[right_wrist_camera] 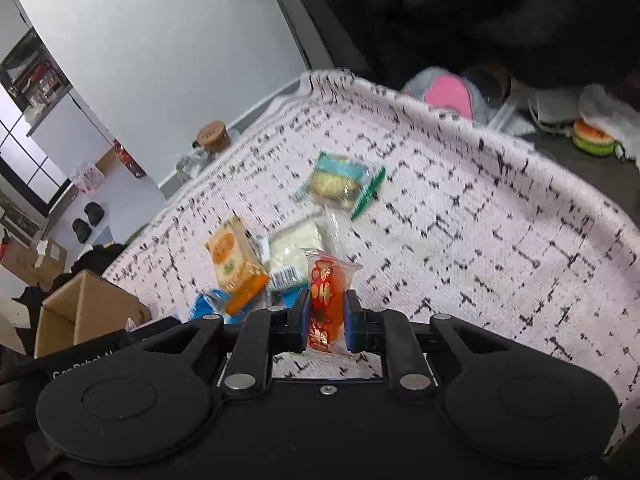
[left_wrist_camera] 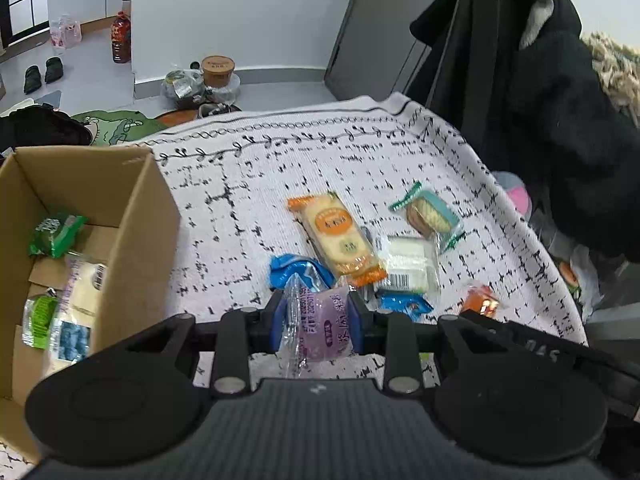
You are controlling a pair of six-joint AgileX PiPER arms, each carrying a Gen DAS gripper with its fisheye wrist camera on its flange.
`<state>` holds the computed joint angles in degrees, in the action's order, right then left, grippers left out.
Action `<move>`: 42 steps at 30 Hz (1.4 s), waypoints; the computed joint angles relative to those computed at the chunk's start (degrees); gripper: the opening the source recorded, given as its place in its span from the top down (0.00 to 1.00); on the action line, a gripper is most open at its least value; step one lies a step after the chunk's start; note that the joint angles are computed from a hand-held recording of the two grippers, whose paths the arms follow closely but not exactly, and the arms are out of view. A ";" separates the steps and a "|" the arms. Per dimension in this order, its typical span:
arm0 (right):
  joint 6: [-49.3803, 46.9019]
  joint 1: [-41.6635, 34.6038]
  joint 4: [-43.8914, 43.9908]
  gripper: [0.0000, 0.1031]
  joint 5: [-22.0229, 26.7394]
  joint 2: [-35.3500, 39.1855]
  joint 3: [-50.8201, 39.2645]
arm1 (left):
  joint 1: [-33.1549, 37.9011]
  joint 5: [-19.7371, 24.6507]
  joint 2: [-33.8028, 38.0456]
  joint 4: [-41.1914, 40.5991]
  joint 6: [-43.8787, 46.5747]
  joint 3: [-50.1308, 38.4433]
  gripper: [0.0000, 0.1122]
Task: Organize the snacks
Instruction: 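Grasp the purple packet with the left tool while the right tool grasps the red candy packet, then carry both packets over the box and open the left tool to drop the purple packet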
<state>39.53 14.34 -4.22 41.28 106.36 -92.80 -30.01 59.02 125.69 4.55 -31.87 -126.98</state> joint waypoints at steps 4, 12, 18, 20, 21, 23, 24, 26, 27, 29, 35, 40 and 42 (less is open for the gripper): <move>2.38 1.44 -2.11 0.84 0.75 0.09 -1.76 | 1.28 -2.60 -2.65 -0.41 0.21 3.60 0.73; 8.42 5.44 -8.10 0.84 3.08 0.86 -5.23 | 3.34 -6.14 -6.55 -1.55 0.91 8.27 0.73; 11.11 8.35 -11.40 0.84 5.16 1.90 -7.98 | 4.85 -8.55 -9.30 -2.80 1.92 12.26 0.73; 11.62 9.30 -12.06 0.84 6.03 2.53 -9.46 | 5.49 -9.39 -10.24 -3.45 2.43 13.58 0.73; 11.79 9.66 -12.28 0.84 6.33 2.74 -10.01 | 5.87 -9.87 -10.79 -3.93 2.73 14.32 0.73; 11.91 10.37 -12.51 0.84 7.01 3.45 -11.61 | 6.52 -10.72 -11.89 -4.67 3.23 15.72 0.73; 12.11 10.79 -12.84 0.84 7.40 3.73 -12.36 | 6.84 -11.26 -12.43 -4.85 3.37 16.47 0.73; 12.43 11.67 -13.75 0.84 8.18 4.46 -13.99 | 7.50 -12.28 -13.42 -5.24 3.32 17.85 0.73; 12.58 12.07 -13.97 0.84 8.59 4.88 -14.96 | 7.87 -12.75 -13.91 -5.60 3.46 18.51 0.73; 12.69 12.81 -14.49 0.84 9.39 5.70 -16.80 | 8.64 -13.50 -14.78 -6.25 3.98 19.59 0.73; 12.93 15.16 -15.81 0.84 11.95 8.38 -22.02 | 11.34 -15.84 -17.71 -8.95 5.99 23.60 0.73; 13.26 17.02 -16.90 0.84 14.24 10.70 -26.63 | 13.41 -17.19 -19.39 -11.37 8.11 26.15 0.73; 13.36 17.85 -17.28 0.84 15.24 11.77 -28.56 | 14.31 -17.61 -20.03 -12.17 8.94 27.13 0.73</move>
